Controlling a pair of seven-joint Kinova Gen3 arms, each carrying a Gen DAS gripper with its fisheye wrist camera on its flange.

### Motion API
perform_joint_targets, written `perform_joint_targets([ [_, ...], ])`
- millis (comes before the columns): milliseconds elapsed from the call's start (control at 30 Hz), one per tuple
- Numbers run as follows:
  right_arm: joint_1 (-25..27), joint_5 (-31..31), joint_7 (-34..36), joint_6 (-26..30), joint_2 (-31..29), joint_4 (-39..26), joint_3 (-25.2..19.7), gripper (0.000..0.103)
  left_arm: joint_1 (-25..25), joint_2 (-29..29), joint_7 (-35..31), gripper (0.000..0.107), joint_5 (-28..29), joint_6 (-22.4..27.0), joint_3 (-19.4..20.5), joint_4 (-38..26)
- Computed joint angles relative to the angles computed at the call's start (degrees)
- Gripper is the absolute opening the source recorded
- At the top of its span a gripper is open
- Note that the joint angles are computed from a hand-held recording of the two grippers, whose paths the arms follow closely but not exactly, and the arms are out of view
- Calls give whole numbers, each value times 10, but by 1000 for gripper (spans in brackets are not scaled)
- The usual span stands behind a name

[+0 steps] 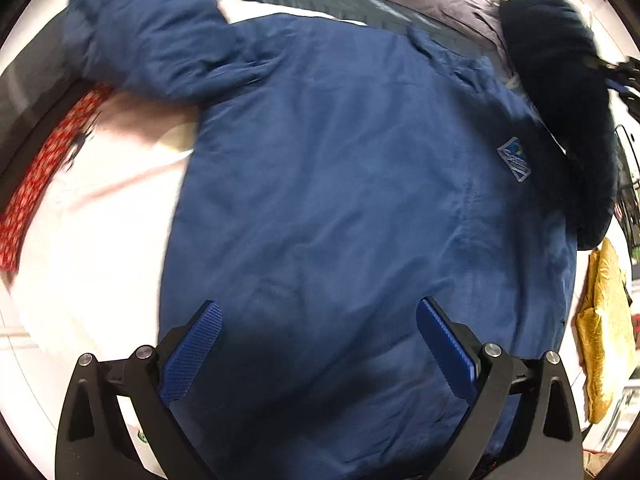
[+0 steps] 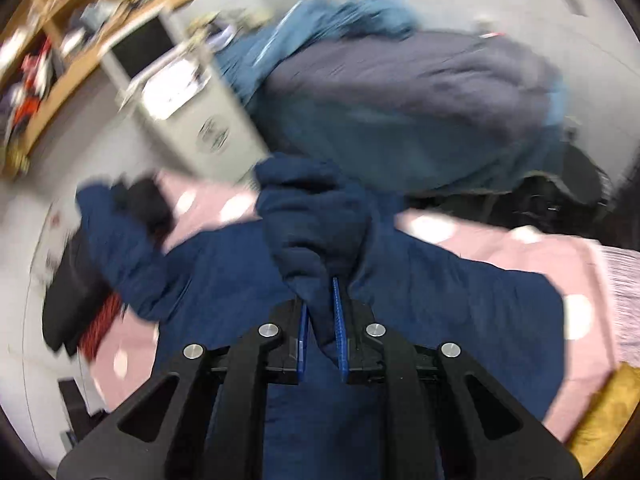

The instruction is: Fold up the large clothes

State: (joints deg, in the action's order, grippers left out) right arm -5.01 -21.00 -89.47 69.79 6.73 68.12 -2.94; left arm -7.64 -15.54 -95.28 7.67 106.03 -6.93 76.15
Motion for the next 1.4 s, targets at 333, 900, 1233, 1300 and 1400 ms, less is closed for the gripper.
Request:
perform_joint_targets([
  [333, -166, 161, -95, -1, 60, 33, -51, 12, -53, -19, -33, 96, -11, 19, -77, 44],
  [900, -114, 72, -75, -1, -41, 170, -24, 86, -40, 59, -47, 96, 51, -15, -18, -1],
  [1233, 58, 158, -239, -29, -170, 293, 59, 86, -32, 152, -14, 96, 113, -42, 17, -97],
  [1300, 76, 141, -216, -12, -160, 300, 101, 86, -33, 175, 9, 96, 143, -49, 25, -116],
  [1400, 104, 104, -163, -2, -143, 312, 125, 86, -14, 218, 37, 96, 152, -46, 55, -133],
])
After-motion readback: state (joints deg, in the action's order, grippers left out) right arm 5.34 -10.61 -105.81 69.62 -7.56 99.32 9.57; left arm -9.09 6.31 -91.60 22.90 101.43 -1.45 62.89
